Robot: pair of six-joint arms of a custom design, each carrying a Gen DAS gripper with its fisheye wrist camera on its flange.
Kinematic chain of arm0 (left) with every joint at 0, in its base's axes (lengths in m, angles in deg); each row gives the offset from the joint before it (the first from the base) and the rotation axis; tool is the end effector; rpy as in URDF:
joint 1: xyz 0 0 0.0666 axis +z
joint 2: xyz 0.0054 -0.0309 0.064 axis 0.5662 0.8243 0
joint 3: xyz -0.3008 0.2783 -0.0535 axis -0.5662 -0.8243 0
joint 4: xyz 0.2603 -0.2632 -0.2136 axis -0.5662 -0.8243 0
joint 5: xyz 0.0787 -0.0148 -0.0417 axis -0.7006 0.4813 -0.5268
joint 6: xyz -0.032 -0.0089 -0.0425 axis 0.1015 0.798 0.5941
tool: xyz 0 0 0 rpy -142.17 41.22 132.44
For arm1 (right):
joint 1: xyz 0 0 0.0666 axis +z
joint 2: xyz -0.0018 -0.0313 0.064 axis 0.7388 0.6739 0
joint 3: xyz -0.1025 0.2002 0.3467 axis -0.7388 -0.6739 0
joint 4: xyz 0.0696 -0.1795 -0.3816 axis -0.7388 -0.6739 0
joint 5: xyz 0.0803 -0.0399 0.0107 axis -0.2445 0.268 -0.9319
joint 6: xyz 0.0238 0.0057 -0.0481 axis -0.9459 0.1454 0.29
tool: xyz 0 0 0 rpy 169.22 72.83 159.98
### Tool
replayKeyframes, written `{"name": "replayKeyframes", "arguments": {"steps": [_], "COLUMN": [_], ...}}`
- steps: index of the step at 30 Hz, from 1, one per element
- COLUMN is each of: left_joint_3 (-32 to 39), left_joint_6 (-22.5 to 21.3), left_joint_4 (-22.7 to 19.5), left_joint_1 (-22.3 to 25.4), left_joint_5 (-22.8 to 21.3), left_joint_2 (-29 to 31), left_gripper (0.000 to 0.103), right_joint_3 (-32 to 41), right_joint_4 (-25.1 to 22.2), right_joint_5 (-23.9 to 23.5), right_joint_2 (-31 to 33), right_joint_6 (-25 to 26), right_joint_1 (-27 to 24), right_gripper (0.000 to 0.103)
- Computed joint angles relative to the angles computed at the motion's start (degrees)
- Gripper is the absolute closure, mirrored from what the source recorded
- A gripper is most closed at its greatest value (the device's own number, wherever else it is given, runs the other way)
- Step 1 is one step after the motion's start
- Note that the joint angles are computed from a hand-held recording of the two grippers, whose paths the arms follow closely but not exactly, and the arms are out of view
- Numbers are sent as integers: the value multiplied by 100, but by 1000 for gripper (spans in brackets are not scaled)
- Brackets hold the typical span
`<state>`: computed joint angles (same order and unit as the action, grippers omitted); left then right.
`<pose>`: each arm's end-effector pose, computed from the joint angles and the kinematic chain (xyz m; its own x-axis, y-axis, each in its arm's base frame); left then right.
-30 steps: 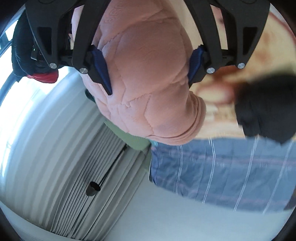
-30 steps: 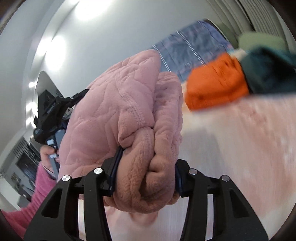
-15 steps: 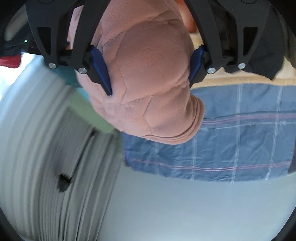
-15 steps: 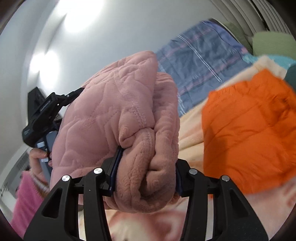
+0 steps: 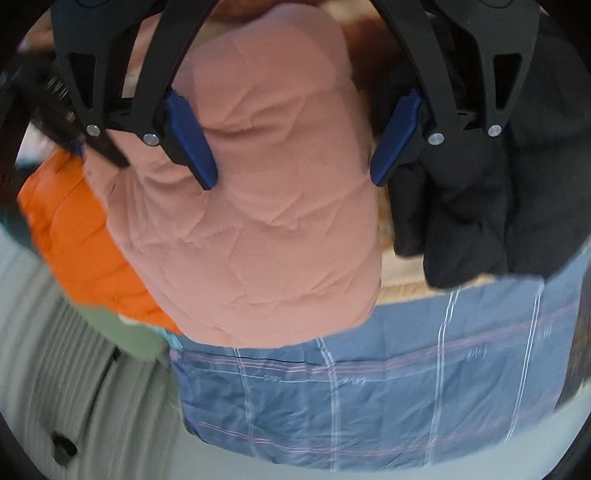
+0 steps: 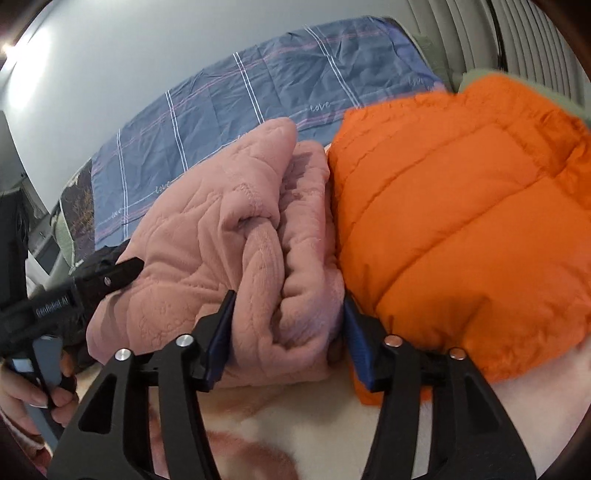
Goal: Fold large clothes
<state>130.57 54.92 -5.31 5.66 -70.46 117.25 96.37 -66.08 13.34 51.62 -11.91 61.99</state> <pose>0.5597 -0.2916 0.3097 -0.6416 -0.3243 -0.6951 -0.2869 0.9419 -0.1746 0.6102 0.1706 0.2990 -0.6737 -0.1385 -0.7259 -0.4887 0.8203 0.2970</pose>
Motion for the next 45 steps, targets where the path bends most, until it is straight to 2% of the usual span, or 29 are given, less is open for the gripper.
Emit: {"name": "replayKeyframes", "arguments": {"steps": [2, 3, 7, 9, 10, 13, 17, 19, 21, 24, 27, 29, 34, 36, 37, 39, 40, 43, 45], "left_joint_3": [-4, -4, 1, -161, -389, -796, -1092, -1171, -1169, -1148, -1183, -1115, -582, -360, -185, 28, 192, 436, 525], "left_joint_6": [-51, -126, -310, -253, -128, 155, 283, 385, 518, 739, 1017, 1242, 2002, 2462, 2858, 3418, 3870, 4573, 4839], "left_joint_4": [-108, -166, -255, -92, 159, 511, 571, 497, 312, -9, -109, -335, -1696, -2321, -2823, -3500, -4029, -4820, -5104], "left_joint_1": [-165, -237, -481, -568, -660, -825, -1225, -1512, -1776, -2275, -2628, -2888, -3436, -3615, -3735, -3873, -3986, -4185, -4269], "left_joint_5": [-254, -361, -657, -776, -868, -891, -1255, -1519, -1789, -2229, -2445, -2658, -3472, -3701, -3847, -4007, -4109, -4177, -4151], "left_joint_2": [-40, -57, -162, -325, -521, -880, -1202, -1317, -1372, -1464, -1573, -1595, -1344, -1213, -1095, -940, -813, -614, -540], "left_gripper": [17, 13, 8, 8, 7, 6, 2, 2, 2, 2, 2, 2, 2, 2, 2, 2, 2, 2, 2], "right_joint_3": [-227, -311, -856, -1062, -1196, -1489, -1920, -2206, -2461, -2796, -3036, -3158, -3359, -3432, -3452, -3499, -3525, -3602, -3663], "right_joint_4": [10, 20, 101, 163, 176, 131, 98, 162, 247, 246, 192, 160, -48, -156, -198, -298, -359, -455, -487], "right_joint_5": [137, 165, 31, -83, -147, -356, -393, -337, -150, -142, -182, -146, -199, -240, -240, -248, -261, -350, -386], "right_joint_2": [-250, -350, -930, -1140, -1292, -1668, -2314, -2745, -3108, -3657, -4096, -4373, -4901, -5077, -5137, -5274, -5358, -5555, -5676], "right_joint_6": [119, 168, 337, 346, 337, 304, 471, 583, 581, 594, 689, 757, 959, 987, 992, 1024, 1054, 1095, 1127], "right_joint_1": [-6, -38, -300, -475, -588, -853, -1048, -1105, -1119, -1207, -1289, -1328, -1423, -1478, -1484, -1511, -1526, -1541, -1531], "right_gripper": [35, 32, 32, 30, 30, 30, 23, 20, 20, 19, 16, 15, 13, 12, 12, 12, 12, 11, 11]}}
